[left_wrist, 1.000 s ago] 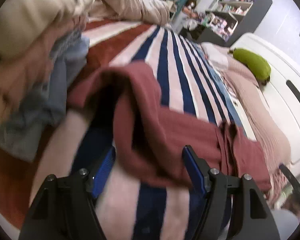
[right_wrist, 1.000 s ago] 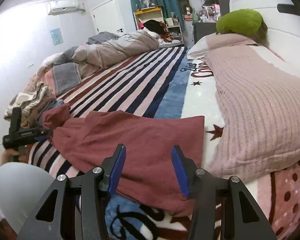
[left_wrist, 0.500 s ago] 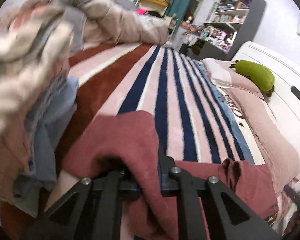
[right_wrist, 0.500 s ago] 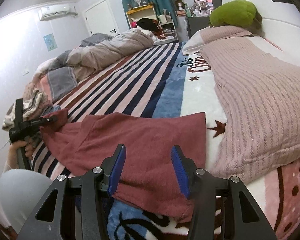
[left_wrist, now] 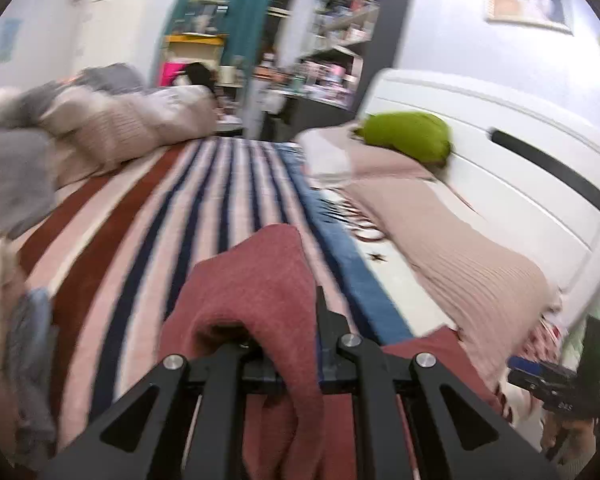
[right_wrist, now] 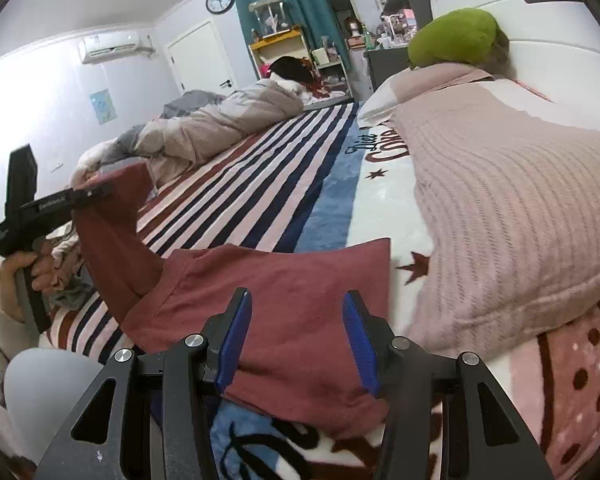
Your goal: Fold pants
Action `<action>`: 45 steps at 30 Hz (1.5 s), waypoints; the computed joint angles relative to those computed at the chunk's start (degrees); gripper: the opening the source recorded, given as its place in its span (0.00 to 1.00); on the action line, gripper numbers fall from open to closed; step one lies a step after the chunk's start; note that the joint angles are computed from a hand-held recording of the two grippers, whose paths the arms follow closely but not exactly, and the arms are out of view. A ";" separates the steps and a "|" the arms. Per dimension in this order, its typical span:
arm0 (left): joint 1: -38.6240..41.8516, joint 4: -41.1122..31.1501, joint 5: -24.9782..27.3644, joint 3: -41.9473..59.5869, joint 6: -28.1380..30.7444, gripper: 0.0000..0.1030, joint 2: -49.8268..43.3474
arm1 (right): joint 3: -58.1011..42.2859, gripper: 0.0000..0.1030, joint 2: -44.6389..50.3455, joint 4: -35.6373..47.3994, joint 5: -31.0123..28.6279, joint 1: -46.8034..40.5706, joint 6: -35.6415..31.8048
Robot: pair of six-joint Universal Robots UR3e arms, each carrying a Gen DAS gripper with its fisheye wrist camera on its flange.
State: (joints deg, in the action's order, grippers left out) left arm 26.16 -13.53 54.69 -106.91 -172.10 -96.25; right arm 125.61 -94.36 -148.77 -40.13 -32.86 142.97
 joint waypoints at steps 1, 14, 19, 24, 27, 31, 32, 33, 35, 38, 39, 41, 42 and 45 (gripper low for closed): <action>-2.26 -0.80 0.33 1.74 0.56 0.07 -1.14 | 0.56 0.41 -0.77 0.71 0.48 -0.93 -0.75; -21.66 -14.42 7.31 16.19 14.79 0.08 -18.22 | 4.21 0.41 -11.78 19.81 3.67 -14.45 -14.24; -22.11 -21.23 6.54 16.13 17.81 0.51 -18.26 | 3.94 0.41 -13.61 25.29 3.56 -17.41 -17.79; -20.03 -20.32 5.18 11.00 18.91 0.54 -12.70 | 3.63 0.42 -11.78 23.53 2.76 -16.27 -16.52; -15.64 -21.34 0.98 7.72 18.17 0.54 -8.05 | 3.80 0.47 -10.91 20.35 2.24 -14.17 -14.23; -9.52 -18.56 -0.09 1.05 16.68 0.54 -0.46 | 2.40 0.50 -7.85 13.82 0.35 -8.42 -9.36; -7.80 -17.73 -0.19 -0.56 16.23 0.54 1.23 | 1.91 0.52 -6.92 12.11 -0.27 -6.67 -8.10; -5.79 -16.59 -0.24 -2.56 15.74 0.54 3.03 | 1.33 0.53 -5.77 9.93 -1.09 -4.59 -6.44; -2.07 -14.44 -0.45 -5.98 15.21 0.55 5.47 | -0.02 0.55 -3.16 5.24 -3.08 0.08 -3.00; 3.01 -13.84 -2.10 -9.58 16.08 0.55 7.37 | -3.16 0.59 1.58 -0.76 -6.23 7.43 1.63; 4.05 -13.56 -2.62 -10.60 16.45 0.55 7.54 | -4.36 0.60 3.05 -2.03 -7.11 9.43 2.76; 6.72 -13.54 -4.34 -12.62 17.66 0.55 7.84 | -7.73 0.61 7.06 -5.41 -9.99 14.92 5.67; 8.03 -13.72 -5.38 -13.46 18.15 0.55 7.66 | -9.18 0.61 8.75 -6.91 -11.45 17.17 6.89; 10.18 -12.77 -6.95 -14.91 18.65 0.55 6.08 | -14.86 0.61 14.84 -11.15 -17.73 24.88 10.58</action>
